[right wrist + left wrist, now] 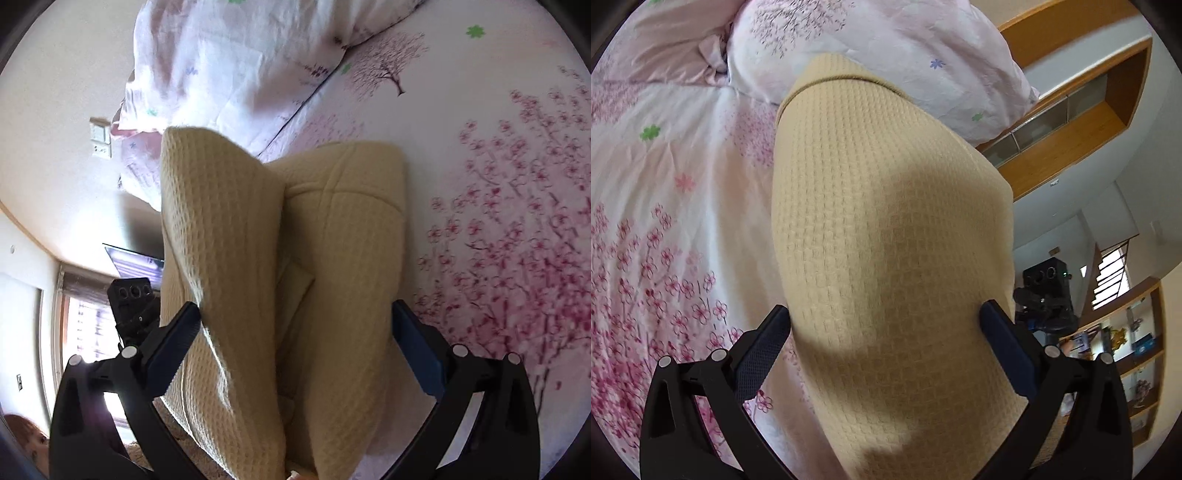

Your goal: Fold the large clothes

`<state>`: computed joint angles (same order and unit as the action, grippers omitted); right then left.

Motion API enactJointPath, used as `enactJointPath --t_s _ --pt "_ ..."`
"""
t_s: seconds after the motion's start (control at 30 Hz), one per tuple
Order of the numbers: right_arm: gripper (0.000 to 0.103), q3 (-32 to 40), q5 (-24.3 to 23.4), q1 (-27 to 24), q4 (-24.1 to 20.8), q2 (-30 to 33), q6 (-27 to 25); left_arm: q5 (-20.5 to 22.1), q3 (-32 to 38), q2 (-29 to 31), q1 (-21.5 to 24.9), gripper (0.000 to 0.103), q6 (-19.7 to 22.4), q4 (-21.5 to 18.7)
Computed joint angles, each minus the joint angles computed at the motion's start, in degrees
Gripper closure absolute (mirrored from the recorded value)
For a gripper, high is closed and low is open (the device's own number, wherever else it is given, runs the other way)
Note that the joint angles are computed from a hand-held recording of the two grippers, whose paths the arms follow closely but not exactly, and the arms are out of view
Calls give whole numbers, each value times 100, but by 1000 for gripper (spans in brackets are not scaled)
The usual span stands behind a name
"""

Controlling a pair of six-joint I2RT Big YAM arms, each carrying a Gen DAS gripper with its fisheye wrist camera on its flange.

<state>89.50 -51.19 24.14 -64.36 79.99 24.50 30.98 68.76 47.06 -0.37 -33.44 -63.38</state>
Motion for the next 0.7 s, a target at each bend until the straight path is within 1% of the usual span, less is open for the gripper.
enactJointPath --t_s 0.03,0.07,0.13,0.23,0.27,0.37,0.47,0.53,0.6,0.63,0.7 --pt "2 22 -52 15 -23 25 -30 47 -12 -4 22 1 -13 3" --pt "2 81 13 39 -128 52 -117 105 -27 -17 56 1 -13 -9" --pt "2 202 297 85 -344 87 -244 181 -30 -12 85 1 -20 -34" --pt "2 213 372 106 -370 29 -298 158 -40 -36 90 1 17 -26" --pt "2 221 395 125 -396 25 -334 132 -65 -54 75 1 4 14" --pt "2 447 673 277 -773 193 -587 62 -177 -128 29 1 -62 215" --pt "2 593 680 296 -1017 363 -706 209 -255 -144 87 1 -139 314" --pt "2 722 766 322 -1234 464 -868 418 -265 -110 187 1 -142 298" --pt "2 735 731 329 -1302 476 -943 610 -268 -79 279 1 -126 269" --pt "2 733 670 323 -1346 492 -1001 641 -274 -83 294 1 -120 273" --pt "2 662 349 321 -1302 552 -934 650 -321 -113 300 1 -139 355"
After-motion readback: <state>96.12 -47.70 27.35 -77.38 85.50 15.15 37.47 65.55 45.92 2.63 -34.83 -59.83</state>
